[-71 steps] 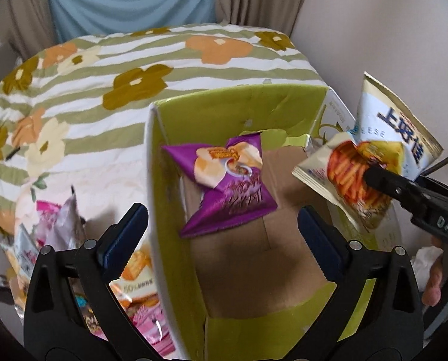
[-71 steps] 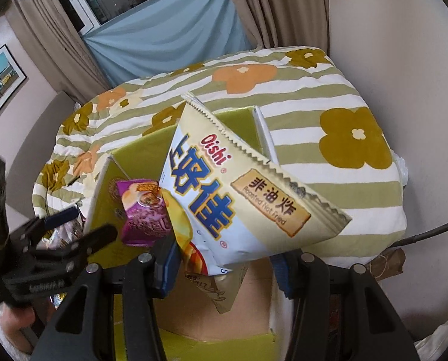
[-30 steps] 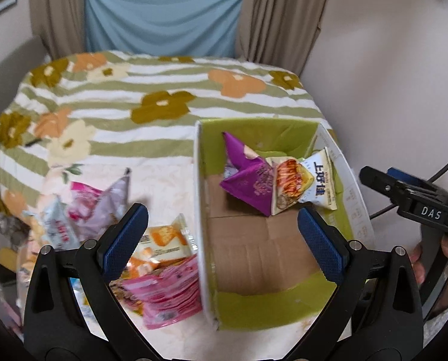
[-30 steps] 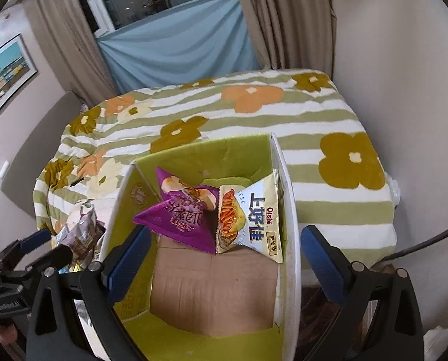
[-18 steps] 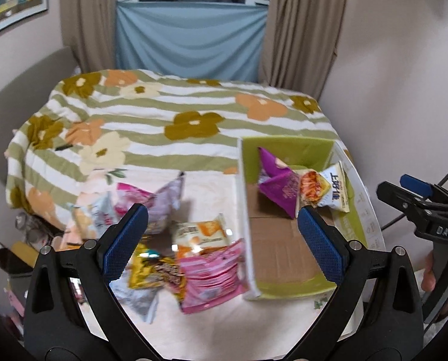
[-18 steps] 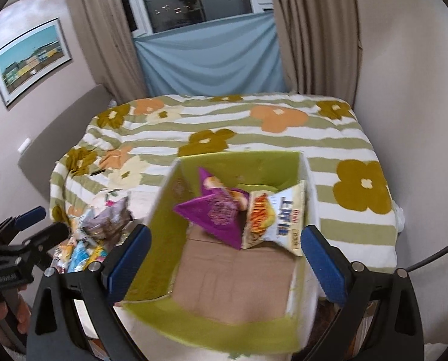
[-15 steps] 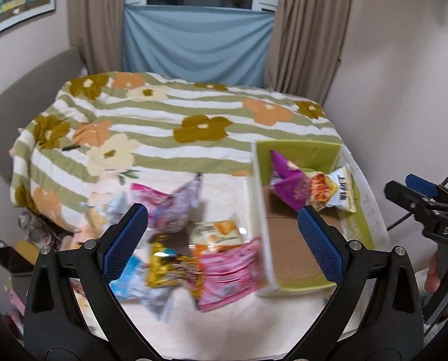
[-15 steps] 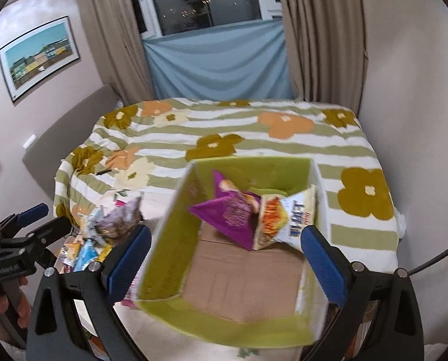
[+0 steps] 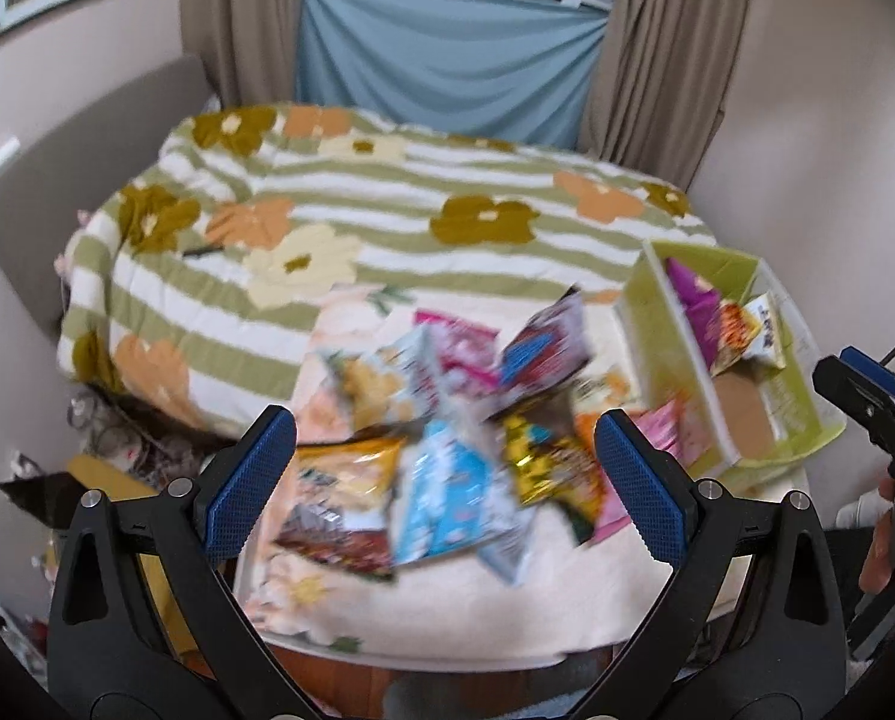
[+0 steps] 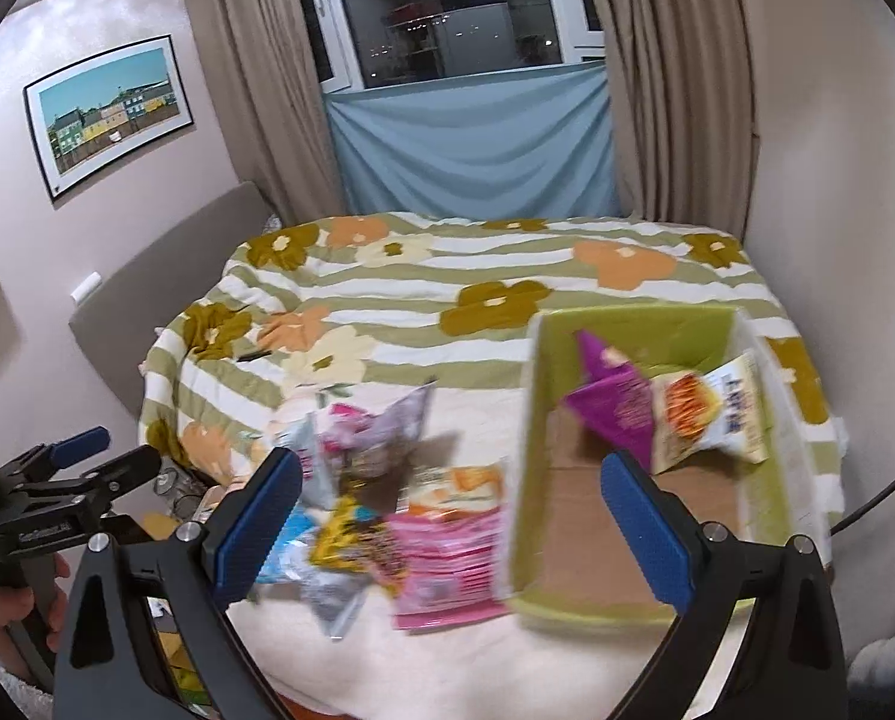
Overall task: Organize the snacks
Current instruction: 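Withdraw both tools from the box back toward the snack tray, then grasp the yellow TAIR bag with the left tool while the right tool grasps the blue bag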
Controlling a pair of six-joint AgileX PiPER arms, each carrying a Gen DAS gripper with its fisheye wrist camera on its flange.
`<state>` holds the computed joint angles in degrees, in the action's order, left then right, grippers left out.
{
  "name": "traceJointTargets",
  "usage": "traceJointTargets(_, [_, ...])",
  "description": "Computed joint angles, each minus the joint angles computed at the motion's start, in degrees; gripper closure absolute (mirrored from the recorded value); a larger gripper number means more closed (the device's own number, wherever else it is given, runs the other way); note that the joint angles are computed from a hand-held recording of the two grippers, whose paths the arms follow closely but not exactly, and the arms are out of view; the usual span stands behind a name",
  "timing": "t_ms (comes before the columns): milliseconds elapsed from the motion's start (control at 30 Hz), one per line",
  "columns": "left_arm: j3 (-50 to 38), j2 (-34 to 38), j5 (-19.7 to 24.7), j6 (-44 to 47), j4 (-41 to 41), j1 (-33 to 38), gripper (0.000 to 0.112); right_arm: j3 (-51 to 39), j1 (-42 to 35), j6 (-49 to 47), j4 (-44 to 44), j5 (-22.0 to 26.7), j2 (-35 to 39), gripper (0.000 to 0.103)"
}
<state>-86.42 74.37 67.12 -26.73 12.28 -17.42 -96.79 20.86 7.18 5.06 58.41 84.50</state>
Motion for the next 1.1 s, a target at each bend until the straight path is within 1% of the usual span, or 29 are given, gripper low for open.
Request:
traceJointTargets(33, [2.4,-1.0,-1.1,4.3,-3.8,4.5,0.013,1.1,2.3,2.2,-1.8,-0.8,-0.1,0.004])
traceJointTargets(67, [3.6,-1.3,-1.7,6.8,-5.9,6.8,0.013,2.3,5.2,5.2,-4.3,-1.7,0.2,0.004])
traceJointTargets(100, [5.8,-1.7,-2.8,11.5,-9.7,11.1,0.013,3.7,7.5,7.9,-6.2,-2.6,0.2,0.004])
traceJointTargets(133, [7.0,-1.7,-3.4,14.6,-12.0,13.6,0.013,5.0,8.4,9.0,-6.9,-3.3,0.0,0.004])
traceJointTargets(200, [10.2,-1.3,-4.6,21.6,-16.4,18.7,0.013,8.0,12.5,14.4,-10.0,-5.4,0.4,0.004])
traceJointTargets(300, [13.9,0.2,-6.2,29.2,-20.8,23.4,0.013,12.5,16.7,19.6,-12.7,-8.7,1.4,0.004])
traceJointTargets(367, [16.2,2.0,-7.1,33.5,-23.2,25.9,0.013,14.3,18.5,21.4,-13.4,-9.7,2.6,0.004])
traceJointTargets(433, [17.9,3.2,-8.2,35.2,-24.3,27.0,0.013,17.2,20.6,23.5,-13.7,-11.9,3.5,0.004])
traceJointTargets(500, [19.4,5.1,-9.4,36.2,-25.1,27.6,0.013,19.2,21.8,23.6,-12.7,-13.7,4.9,0.004])
traceJointTargets(600, [21.4,7.2,-11.3,37.1,-25.5,28.3,0.013,20.5,23.6,23.7,-13.5,-15.2,7.1,0.004])
traceJointTargets(733, [23.1,10.1,-13.9,38.6,-26.9,28.2,0.013,21.1,23.3,18.5,-12.7,-17.3,10.9,0.004])
traceJointTargets(867, [23.4,12.6,-16.4,37.4,-24.7,25.7,0.013,20.1,21.5,11.5,-10.1,-18.8,14.8,0.004])
traceJointTargets(1033, [22.5,16.1,-17.7,36.5,-24.0,25.1,0.013,17.5,20.2,5.0,-8.4,-20.0,18.3,0.004])
traceJointTargets(1100, [22.1,17.2,-18.0,36.2,-23.5,24.7,0.016,16.6,20.2,3.1,-8.1,-20.6,19.0,0.004])
